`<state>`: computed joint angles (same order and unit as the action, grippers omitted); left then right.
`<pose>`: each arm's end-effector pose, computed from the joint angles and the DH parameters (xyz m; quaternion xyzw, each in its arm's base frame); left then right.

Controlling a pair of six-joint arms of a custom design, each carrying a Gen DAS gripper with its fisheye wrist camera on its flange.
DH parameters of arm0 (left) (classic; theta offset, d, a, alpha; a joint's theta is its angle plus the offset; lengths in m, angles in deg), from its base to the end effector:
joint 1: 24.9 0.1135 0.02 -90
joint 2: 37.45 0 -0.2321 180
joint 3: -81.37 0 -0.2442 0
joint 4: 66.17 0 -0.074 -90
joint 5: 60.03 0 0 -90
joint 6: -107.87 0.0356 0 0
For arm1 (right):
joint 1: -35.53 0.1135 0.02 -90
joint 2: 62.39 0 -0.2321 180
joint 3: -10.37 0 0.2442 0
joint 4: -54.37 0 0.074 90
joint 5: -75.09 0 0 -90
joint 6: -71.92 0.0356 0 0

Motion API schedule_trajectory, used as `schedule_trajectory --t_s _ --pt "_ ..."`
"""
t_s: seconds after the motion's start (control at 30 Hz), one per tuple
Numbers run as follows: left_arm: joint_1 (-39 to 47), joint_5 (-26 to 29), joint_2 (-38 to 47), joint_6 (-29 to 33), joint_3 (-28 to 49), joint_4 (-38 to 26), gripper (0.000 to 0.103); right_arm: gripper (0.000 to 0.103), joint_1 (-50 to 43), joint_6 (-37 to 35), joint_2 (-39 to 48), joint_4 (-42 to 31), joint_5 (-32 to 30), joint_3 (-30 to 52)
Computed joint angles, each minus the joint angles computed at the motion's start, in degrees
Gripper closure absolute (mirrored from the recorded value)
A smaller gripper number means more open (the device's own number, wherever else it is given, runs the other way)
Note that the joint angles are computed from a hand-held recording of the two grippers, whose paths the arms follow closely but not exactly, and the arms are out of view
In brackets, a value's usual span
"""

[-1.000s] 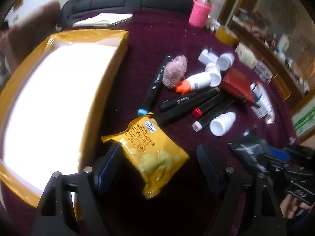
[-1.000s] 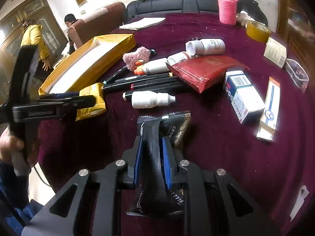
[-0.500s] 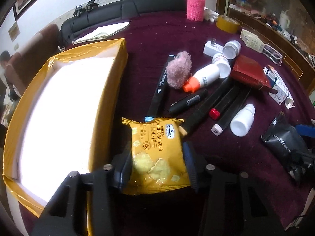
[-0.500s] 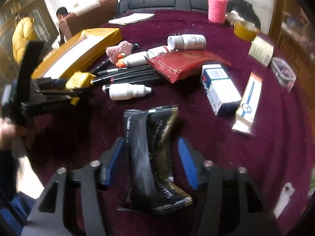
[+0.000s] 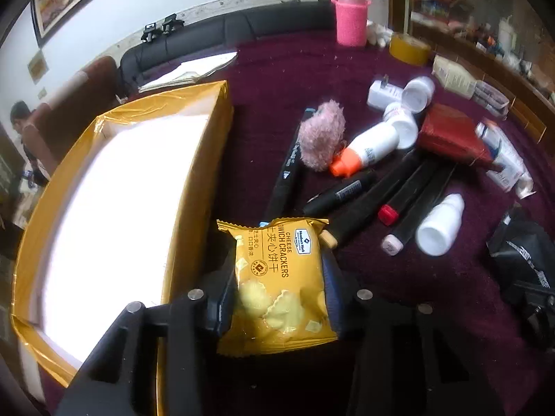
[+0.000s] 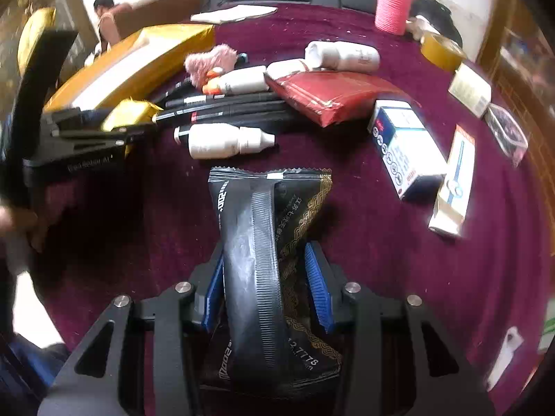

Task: Organize objects
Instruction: 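Grasp and lift the yellow cracker packet with the left gripper while the right gripper holds the bag, then carry both packets into the gold box and open both grippers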

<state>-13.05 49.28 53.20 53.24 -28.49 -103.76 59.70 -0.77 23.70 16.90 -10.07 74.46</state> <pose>0.3041 0.0518 0.1687 0.2383 0.9186 -0.0393 0.3128 0.2623 0.1144 0.1593 -0.0466 0.9628 0.0551 0.2604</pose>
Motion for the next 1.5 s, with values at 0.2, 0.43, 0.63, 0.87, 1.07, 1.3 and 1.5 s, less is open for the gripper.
schedule_trajectory --t_s 0.2,0.43,0.63,0.87,1.07,1.3,1.5 --pt "3.98 8.24 1.35 1.26 5.25 -9.0 0.064 0.061 -0.85 1.22 -4.11 0.44 -0.29 -1.66" --pt "5.96 13.22 -3.64 3.29 5.7 -14.38 0.064 0.061 -1.14 1.9 -5.76 1.02 -1.24 -0.75" --pt "7.54 14.68 -8.12 3.79 5.65 -14.29 0.064 0.061 -0.55 2.76 -5.24 1.35 -2.34 1.9" --pt "13.63 17.71 -5.42 6.03 11.76 -16.9 0.064 0.061 2.5 3.57 -0.65 1.53 -3.23 8.76" --pt "20.48 20.98 5.75 9.69 26.92 -24.76 0.064 0.061 5.03 4.42 7.1 0.05 -5.36 19.49" --pt "23.59 19.64 22.51 11.3 48.74 -32.49 0.064 0.061 8.82 4.42 23.03 -5.85 -6.1 42.22" --pt "21.73 17.09 41.71 10.62 77.33 -44.22 0.064 0.061 9.87 5.06 42.03 -16.52 -8.09 69.27"
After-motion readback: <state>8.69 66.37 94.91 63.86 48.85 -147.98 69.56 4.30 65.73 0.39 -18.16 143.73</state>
